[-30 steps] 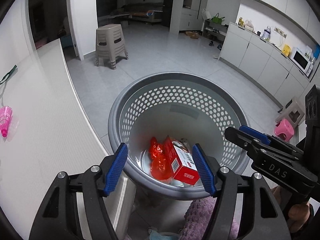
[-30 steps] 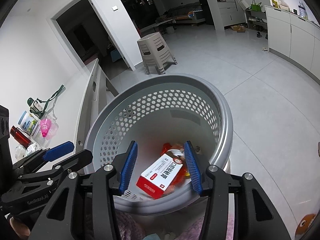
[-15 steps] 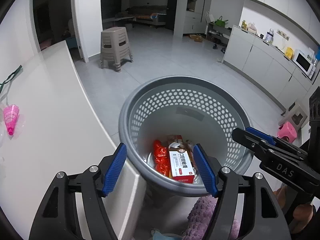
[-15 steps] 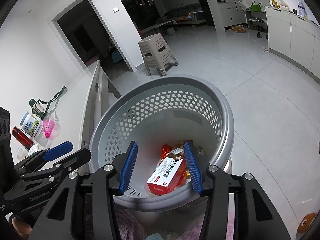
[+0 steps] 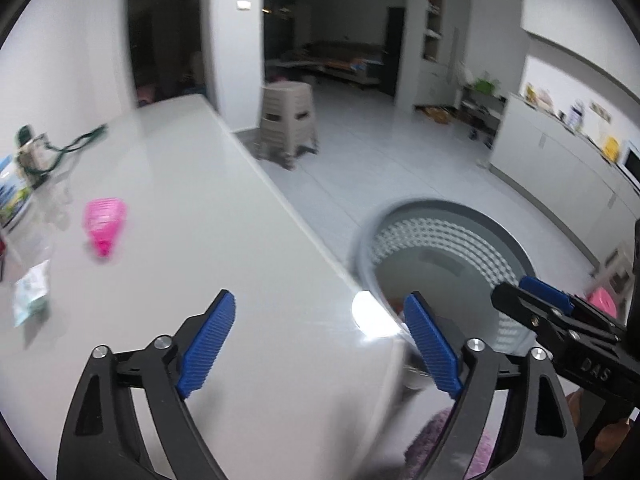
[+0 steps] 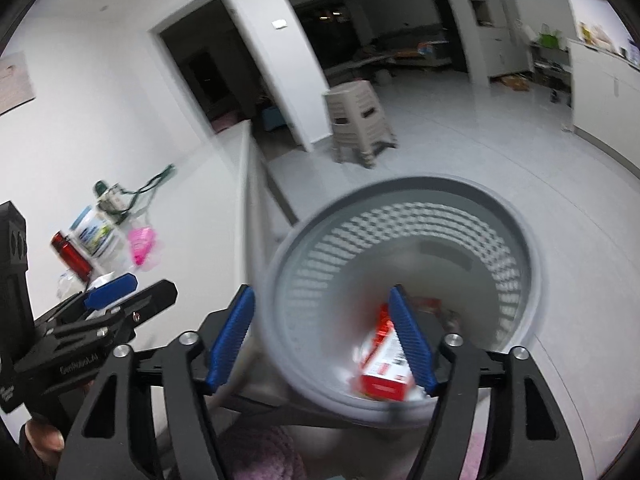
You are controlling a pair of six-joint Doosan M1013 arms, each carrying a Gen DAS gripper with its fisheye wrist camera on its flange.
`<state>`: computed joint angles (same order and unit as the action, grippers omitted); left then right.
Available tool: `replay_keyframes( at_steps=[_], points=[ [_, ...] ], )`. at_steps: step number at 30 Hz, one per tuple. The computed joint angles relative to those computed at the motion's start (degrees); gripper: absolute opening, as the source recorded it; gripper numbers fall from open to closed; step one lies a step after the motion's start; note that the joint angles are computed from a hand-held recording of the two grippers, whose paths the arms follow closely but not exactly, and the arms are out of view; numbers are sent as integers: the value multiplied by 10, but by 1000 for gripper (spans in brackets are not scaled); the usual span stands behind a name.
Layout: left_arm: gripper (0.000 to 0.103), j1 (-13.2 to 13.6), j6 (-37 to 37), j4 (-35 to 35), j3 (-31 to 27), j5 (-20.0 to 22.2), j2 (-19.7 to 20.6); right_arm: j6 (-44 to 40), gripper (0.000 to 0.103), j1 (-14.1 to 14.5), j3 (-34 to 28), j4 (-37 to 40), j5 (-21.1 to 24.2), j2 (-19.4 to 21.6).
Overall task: Collect trash
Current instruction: 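Move both open tools back over the table toward the pink cup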
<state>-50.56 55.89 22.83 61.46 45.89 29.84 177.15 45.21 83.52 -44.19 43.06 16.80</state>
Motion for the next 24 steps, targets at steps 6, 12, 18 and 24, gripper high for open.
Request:
replay_keyframes(
  at_steps=[6,12,18,24],
  points=[
    [93,22,-131,109,57,0,-43,-91,75,7,-74,18,-18,48],
    [93,45,-235,207,102,32,-72,-215,78,4,-168,89,-37,109],
    [94,74,-301,254,133,63,-89,-361,78,0,-301,177,1,191],
    [95,101,-336,257,147,89,-96,-481,78,-6,-466,251,81,285]
  ],
)
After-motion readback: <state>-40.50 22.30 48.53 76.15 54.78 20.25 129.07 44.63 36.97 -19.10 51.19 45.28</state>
